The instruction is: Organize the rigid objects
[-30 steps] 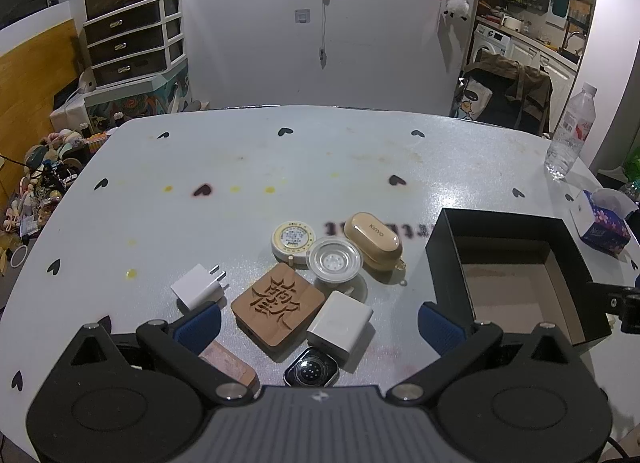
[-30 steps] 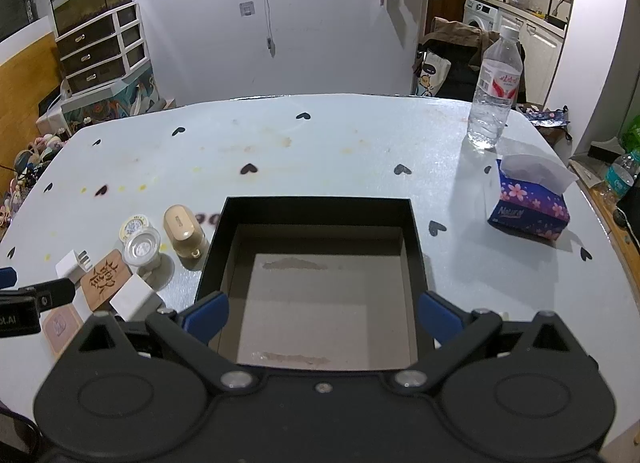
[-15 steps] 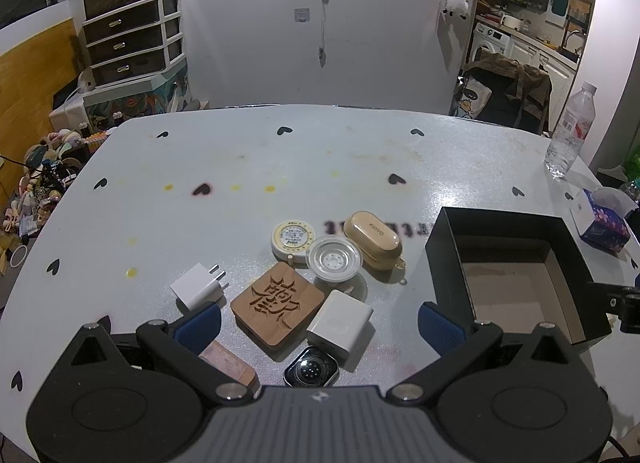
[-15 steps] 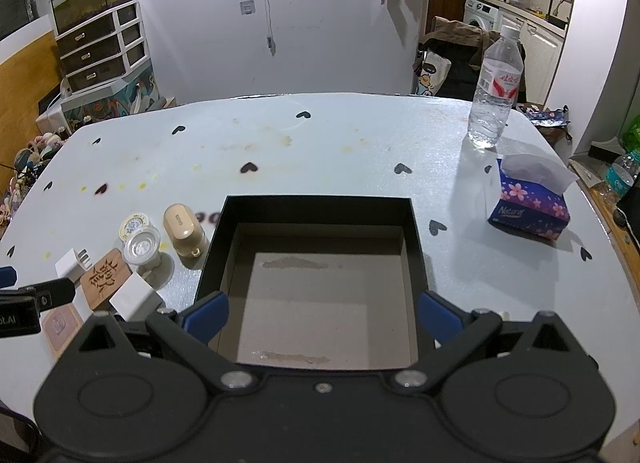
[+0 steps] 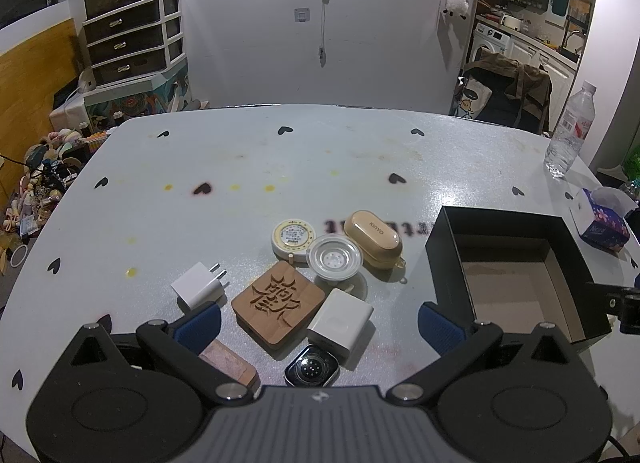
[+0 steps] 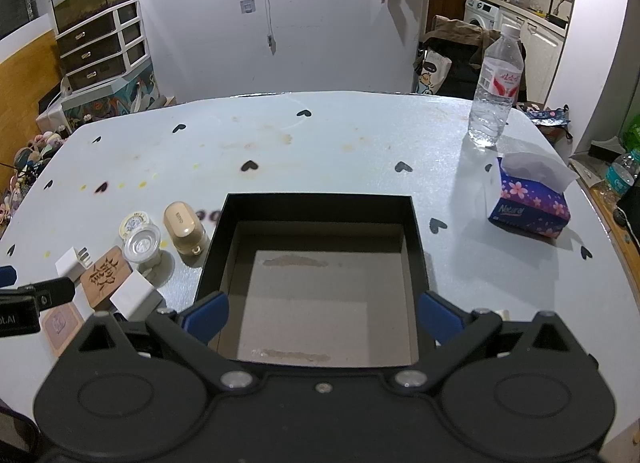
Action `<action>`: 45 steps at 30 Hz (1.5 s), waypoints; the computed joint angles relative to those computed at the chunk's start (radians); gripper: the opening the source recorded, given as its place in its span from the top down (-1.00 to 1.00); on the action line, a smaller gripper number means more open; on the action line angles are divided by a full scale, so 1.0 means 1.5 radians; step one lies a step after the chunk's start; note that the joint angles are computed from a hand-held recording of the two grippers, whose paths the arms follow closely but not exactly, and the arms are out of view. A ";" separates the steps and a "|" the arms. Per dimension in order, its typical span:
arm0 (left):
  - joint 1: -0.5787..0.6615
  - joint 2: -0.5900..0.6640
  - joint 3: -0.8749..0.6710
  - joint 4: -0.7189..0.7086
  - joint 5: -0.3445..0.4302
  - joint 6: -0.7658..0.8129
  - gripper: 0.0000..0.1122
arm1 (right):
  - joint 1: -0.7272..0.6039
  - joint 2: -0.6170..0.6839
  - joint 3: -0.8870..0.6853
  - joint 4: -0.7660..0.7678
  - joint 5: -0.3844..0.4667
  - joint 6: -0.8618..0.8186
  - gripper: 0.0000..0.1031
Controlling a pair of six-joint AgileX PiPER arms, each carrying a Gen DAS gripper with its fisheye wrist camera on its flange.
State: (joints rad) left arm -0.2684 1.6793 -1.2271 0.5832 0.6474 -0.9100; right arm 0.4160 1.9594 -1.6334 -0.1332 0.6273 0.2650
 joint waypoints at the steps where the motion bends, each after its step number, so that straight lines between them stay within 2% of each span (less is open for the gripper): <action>1: 0.000 -0.001 0.003 0.002 -0.002 -0.001 -0.83 | 0.000 -0.001 0.001 0.000 0.000 0.000 -0.99; 35: -0.001 0.002 -0.004 0.000 0.002 0.000 -0.83 | 0.000 -0.002 -0.007 0.003 0.007 -0.006 -0.98; 37: -0.001 0.002 -0.003 0.002 0.001 -0.002 -0.83 | 0.002 -0.010 0.023 -0.001 -0.017 -0.003 -0.98; 42: 0.010 -0.016 0.011 0.004 -0.001 -0.005 -0.83 | -0.005 -0.013 0.022 -0.005 -0.029 -0.001 -0.99; 45: 0.014 -0.022 0.014 0.025 0.003 -0.029 -0.83 | -0.006 -0.017 0.026 -0.043 -0.041 0.036 -0.99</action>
State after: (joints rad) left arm -0.2480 1.6468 -1.2057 0.6200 0.6522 -0.9538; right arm 0.4077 1.9340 -1.5942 -0.1972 0.5659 0.3195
